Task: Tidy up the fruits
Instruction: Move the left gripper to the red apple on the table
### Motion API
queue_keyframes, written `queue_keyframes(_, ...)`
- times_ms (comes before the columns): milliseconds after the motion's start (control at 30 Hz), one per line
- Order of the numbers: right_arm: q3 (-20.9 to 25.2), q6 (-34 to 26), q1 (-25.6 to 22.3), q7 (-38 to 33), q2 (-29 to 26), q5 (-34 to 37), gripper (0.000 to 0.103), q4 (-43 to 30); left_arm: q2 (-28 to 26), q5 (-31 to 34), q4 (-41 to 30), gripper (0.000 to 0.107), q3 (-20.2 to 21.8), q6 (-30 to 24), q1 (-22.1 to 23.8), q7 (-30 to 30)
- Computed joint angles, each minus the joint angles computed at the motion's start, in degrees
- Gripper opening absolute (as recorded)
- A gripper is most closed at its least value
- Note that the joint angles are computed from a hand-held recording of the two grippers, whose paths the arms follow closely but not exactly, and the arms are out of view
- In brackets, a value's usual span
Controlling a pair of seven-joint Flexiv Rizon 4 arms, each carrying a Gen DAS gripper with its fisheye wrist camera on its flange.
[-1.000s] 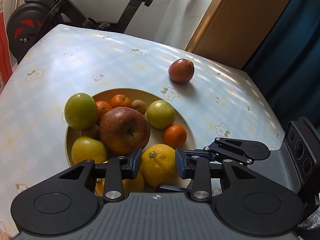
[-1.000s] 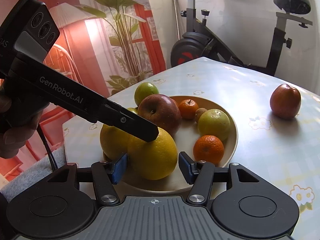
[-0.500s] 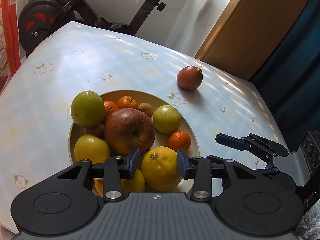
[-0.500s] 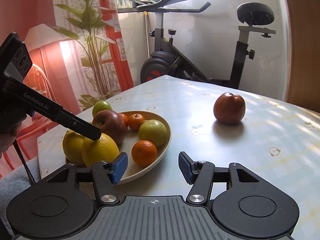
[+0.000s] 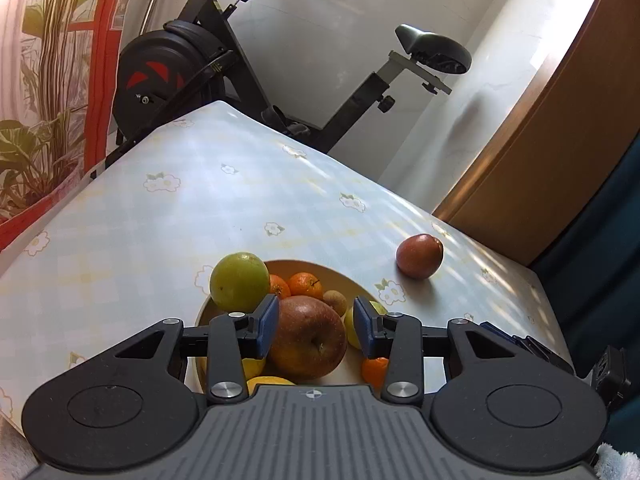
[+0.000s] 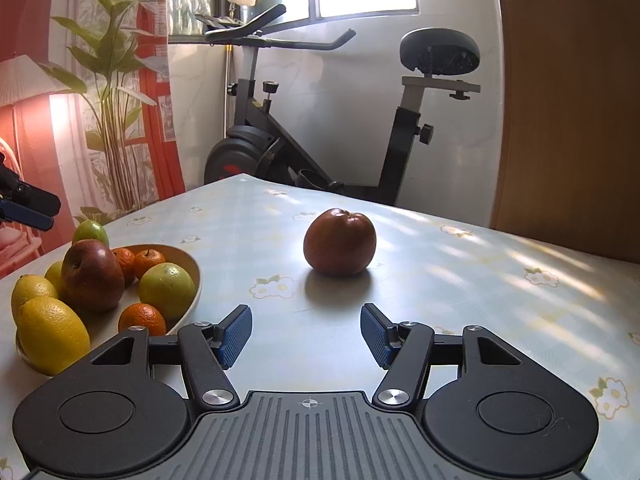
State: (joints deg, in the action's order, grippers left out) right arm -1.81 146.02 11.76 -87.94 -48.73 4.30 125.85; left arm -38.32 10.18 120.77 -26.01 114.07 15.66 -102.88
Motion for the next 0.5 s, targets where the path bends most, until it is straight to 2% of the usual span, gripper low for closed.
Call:
queue_keyframes(167, -0.30, -1.31, -1.08, 0.91, -0.84, -1.01, 0.057, -3.64, 1.53, -4.31, -2.53, 0.043, 5.84, 1.87, -6.49, -0.88)
queue_keyframes(500, -0.43, -3.09, -3.27, 3.65, -2.68, -2.96, 0.057, -9.98, 1.50, -9.44, -7.89, 0.043, 10.48, 2.29, -13.91, -2.39)
